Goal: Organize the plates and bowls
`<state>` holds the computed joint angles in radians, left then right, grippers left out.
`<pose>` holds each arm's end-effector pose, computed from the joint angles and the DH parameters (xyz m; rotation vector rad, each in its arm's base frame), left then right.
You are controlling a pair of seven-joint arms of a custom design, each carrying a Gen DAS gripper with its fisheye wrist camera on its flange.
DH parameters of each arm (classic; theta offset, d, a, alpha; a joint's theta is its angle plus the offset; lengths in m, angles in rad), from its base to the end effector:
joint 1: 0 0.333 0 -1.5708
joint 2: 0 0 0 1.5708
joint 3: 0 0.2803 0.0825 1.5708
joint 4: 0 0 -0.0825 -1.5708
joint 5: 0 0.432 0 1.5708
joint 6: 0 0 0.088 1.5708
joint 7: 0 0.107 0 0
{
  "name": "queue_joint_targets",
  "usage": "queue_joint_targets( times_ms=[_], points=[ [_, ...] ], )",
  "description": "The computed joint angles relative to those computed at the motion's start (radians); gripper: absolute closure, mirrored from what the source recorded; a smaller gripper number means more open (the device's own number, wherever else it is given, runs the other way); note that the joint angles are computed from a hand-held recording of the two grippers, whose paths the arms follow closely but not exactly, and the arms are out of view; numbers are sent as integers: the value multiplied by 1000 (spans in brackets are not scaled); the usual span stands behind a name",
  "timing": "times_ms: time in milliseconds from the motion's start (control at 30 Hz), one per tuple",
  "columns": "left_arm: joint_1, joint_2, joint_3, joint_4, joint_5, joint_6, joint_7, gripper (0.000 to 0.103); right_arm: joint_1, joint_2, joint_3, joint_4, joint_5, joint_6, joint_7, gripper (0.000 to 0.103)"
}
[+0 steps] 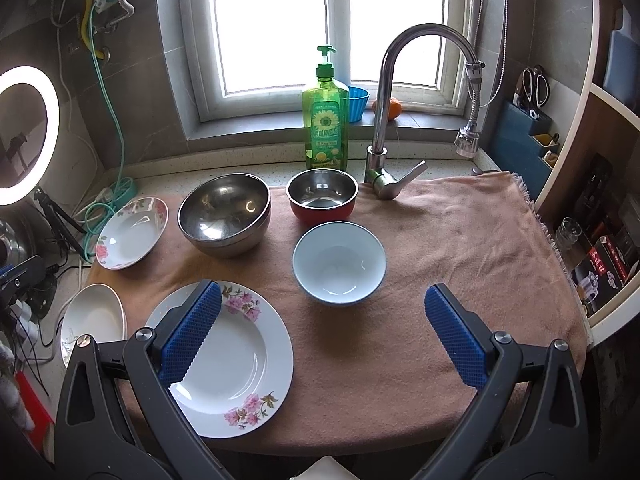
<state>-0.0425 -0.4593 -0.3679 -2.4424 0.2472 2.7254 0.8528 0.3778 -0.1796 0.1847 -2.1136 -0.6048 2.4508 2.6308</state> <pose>0.4711 -0.2219 0.4855 -1.8789 1.7125 -0.8001 0.5008 0.3197 0.4958 -1.6963 1.9100 -0.6849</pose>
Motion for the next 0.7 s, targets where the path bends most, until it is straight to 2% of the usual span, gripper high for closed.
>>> queue_joint_targets(
  times_ms=[700],
  points=[
    [1, -3, 4, 5, -13, 8, 4, 1, 2, 7, -2, 17, 6, -4, -15, 0]
  ],
)
